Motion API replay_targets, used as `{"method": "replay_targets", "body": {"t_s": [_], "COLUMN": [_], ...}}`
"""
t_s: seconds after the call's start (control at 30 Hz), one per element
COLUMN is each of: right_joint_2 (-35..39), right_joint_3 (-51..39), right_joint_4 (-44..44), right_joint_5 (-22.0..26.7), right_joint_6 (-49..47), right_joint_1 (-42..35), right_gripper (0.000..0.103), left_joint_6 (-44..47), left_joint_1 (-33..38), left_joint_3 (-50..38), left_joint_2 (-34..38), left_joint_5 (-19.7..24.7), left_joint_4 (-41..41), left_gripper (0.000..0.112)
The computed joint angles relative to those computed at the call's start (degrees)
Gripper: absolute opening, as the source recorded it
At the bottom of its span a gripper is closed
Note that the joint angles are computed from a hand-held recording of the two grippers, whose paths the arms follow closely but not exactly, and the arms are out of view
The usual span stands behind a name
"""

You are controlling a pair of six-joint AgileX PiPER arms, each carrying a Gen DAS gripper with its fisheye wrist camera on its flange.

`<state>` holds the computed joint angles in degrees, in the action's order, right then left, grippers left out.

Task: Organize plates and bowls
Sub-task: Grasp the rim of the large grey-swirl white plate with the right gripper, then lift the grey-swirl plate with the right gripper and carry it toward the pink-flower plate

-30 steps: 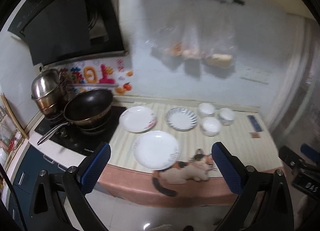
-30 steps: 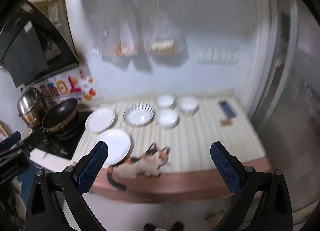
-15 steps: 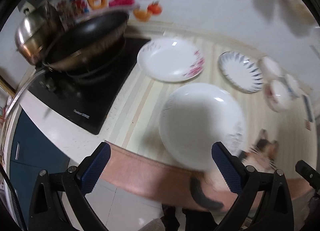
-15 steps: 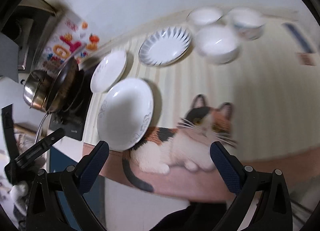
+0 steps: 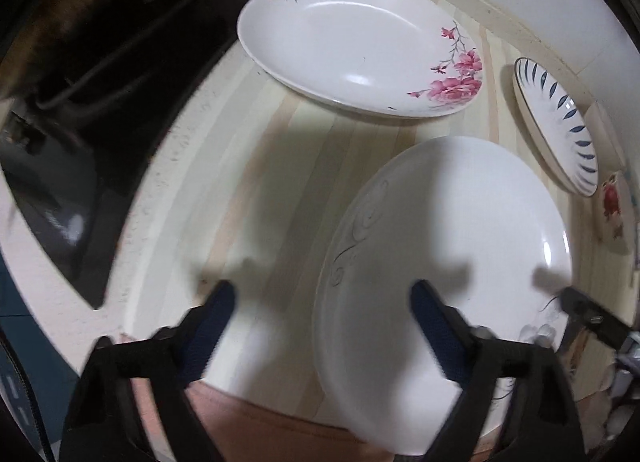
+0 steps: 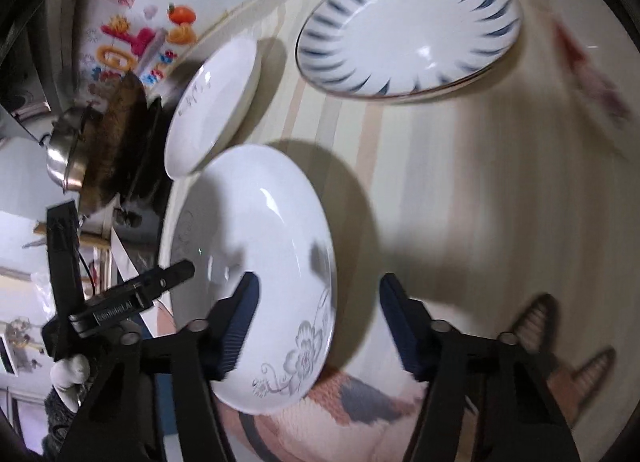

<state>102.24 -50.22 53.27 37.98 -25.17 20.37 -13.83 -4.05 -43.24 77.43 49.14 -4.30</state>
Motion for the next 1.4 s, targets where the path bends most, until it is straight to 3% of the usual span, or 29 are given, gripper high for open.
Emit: {"method": "replay_targets", "body": {"t_s": [0.03, 0.07, 0.17, 0.47, 0.73, 0.93, 1.1, 1.27, 1.4], "right_joint_2": [1.2, 2.4, 3.2, 1.1, -8.4, -18.6, -25.4, -26.7, -23.6], "right_joint_3": [-0.6, -1.2, -1.2, -0.4, 6.9, 12.6, 14.8, 14.7, 13.6], "right_joint_4": [1.1, 2.3, 3.3, 0.1, -2.6, -7.6, -12.9, -17.7, -19.8], "right_joint_5": [0.3, 0.6, -0.6, 0.3, 3.8, 10.8, 19.8, 25.8, 26.5], "right_joint_6": [-1.2, -2.4, -2.6, -0.5, -3.2, -6.1, -11.5, -19.2, -25.1], "right_joint_1": [0.3, 0.6, 1.6, 1.2, -6.9, -20.7, -38.2, -55.0, -65.3], "right_gripper": [0.043, 0.029, 0.021, 0.017, 0.017, 0.017, 0.017, 0.017, 0.017], "left_joint_6": [2.4, 4.3, 8.2, 7.6, -2.9, -12.5, -18.1, -20.1, -20.6], "left_joint_1": [1.1, 1.7, 2.6, 2.0, -9.5, -22.3, -32.1, -39.4, -43.7], "left_joint_3": [0.5, 0.9, 2.1, 2.8, 0.5, -3.2, -8.2, -14.4, -18.3], "left_joint_2": [0.0, 0.0, -0.4, -0.8, -4.8, -4.4, 1.4, 9.8, 15.2], "left_joint_5": [-0.8, -1.3, -2.6, -4.2, -1.7, -1.0, -3.1, -5.9, -7.1], "left_joint_4": [-2.3, -4.1, -8.1, -7.4, -3.6, -0.6, 0.0, -0.8, -0.8], "left_gripper": [0.064, 0.055, 0.042, 0.04, 0.04, 0.04, 0.04, 0.04, 0.04]}}
